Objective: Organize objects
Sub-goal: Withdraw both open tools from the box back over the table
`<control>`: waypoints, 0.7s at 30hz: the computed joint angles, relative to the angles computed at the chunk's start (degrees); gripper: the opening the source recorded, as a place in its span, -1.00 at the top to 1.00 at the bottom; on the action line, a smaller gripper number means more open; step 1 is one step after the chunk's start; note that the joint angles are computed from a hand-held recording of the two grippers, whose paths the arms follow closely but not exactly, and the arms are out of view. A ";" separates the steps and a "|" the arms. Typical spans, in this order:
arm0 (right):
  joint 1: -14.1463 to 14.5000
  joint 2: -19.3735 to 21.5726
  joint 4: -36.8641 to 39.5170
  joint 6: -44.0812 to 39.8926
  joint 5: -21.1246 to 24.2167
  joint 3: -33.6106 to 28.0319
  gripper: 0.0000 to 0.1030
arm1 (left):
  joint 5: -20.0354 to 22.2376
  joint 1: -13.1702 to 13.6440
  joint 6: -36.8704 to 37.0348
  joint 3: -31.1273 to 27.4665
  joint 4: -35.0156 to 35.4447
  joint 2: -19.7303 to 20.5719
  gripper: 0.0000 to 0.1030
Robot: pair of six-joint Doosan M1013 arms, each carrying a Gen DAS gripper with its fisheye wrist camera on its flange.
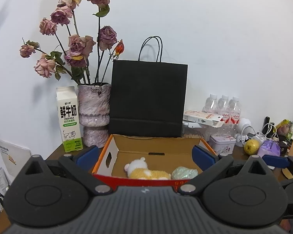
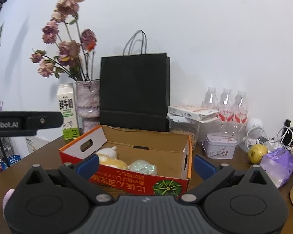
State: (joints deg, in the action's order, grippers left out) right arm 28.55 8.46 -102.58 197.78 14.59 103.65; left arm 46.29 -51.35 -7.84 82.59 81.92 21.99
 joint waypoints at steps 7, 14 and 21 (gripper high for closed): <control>1.61 -2.76 -3.90 3.75 1.17 3.48 -1.00 | 1.32 -1.33 -0.43 3.08 -0.77 -2.37 -1.00; 3.22 -5.71 -3.52 4.25 2.30 7.01 -1.00 | 2.00 -3.38 -2.52 7.97 1.12 -5.44 -1.00; 5.37 -8.00 0.13 2.25 3.68 10.40 -1.00 | 1.57 -4.72 -4.04 12.41 1.55 -8.43 -1.00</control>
State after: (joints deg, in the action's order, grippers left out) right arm 33.92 0.46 -102.45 200.03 18.27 114.05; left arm 47.86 -56.07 -11.88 94.99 83.47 13.56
